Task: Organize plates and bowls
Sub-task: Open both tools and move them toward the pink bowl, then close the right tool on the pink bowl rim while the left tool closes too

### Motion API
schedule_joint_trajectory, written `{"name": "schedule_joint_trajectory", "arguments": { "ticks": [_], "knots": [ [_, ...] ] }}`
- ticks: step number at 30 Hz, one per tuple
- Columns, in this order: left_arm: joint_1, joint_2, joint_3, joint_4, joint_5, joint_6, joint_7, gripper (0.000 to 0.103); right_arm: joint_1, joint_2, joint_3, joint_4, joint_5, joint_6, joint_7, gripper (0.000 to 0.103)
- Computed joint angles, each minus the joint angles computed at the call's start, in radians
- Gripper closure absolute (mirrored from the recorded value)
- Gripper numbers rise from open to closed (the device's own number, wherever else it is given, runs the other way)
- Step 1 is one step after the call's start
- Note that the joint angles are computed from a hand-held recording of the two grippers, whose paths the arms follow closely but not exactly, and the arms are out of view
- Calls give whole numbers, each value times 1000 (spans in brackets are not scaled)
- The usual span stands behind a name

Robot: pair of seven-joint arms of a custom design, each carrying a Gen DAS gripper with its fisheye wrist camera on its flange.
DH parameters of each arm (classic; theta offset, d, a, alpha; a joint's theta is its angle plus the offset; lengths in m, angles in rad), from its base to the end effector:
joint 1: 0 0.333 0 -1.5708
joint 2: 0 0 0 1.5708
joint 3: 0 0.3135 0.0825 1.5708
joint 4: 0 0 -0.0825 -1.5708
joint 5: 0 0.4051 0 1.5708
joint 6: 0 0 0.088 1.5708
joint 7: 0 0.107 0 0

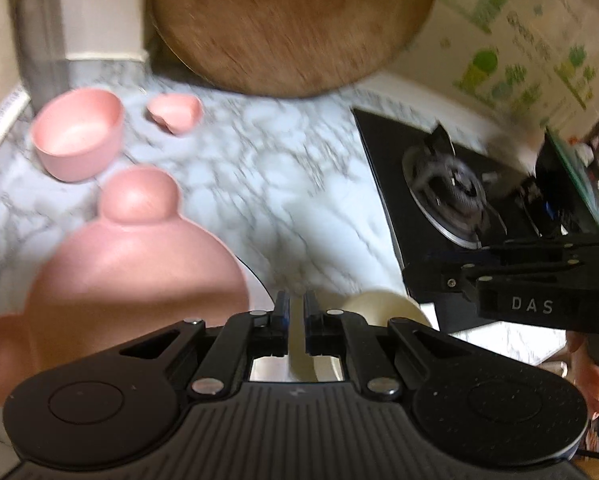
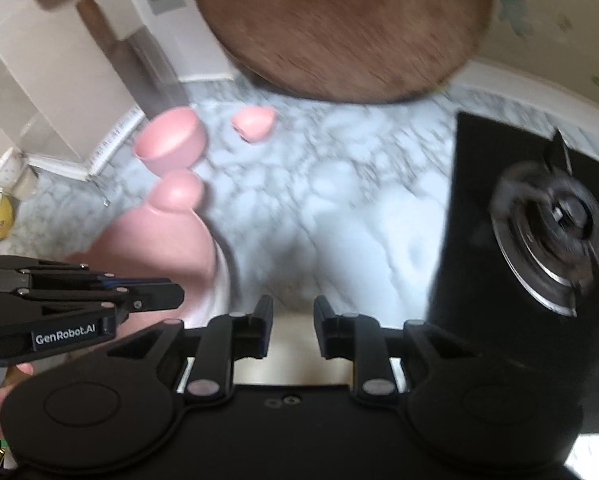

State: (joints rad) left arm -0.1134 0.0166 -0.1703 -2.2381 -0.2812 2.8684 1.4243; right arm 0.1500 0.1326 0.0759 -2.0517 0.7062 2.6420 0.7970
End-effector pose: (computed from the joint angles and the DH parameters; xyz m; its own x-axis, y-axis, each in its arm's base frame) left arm 0.5670 -0.1489 0.4147 0.0228 -0.9552 0.2952 -0.8427 -0.1772 -0.5084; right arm 0.6127 0.1224 0.4049 0.4783 -0.8551 -0.2000 -0.7690 -0.2979 -0.5656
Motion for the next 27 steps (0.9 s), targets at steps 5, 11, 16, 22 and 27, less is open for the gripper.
{"name": "schedule_joint_trajectory", "arguments": {
  "ticks": [5, 11, 16, 22, 27],
  "knots": [
    [28, -30, 25, -31, 297, 71, -236, 97, 13, 30, 23, 58, 17, -11, -51, 76],
    [78, -43, 40, -29, 502, 67, -435, 96, 33, 79, 57, 131, 32, -5, -79, 60],
    [106, -42, 56, -24, 504, 65, -446, 95, 50, 132, 81, 200, 18, 0, -93, 50],
    [138, -10, 73, 18, 653, 28, -582, 90, 59, 215, 103, 303, -27, 9, -49, 36],
    [149, 32, 92, 56, 612, 18, -588, 82, 60, 285, 116, 396, -83, -12, 6, 23]
  ]
}}
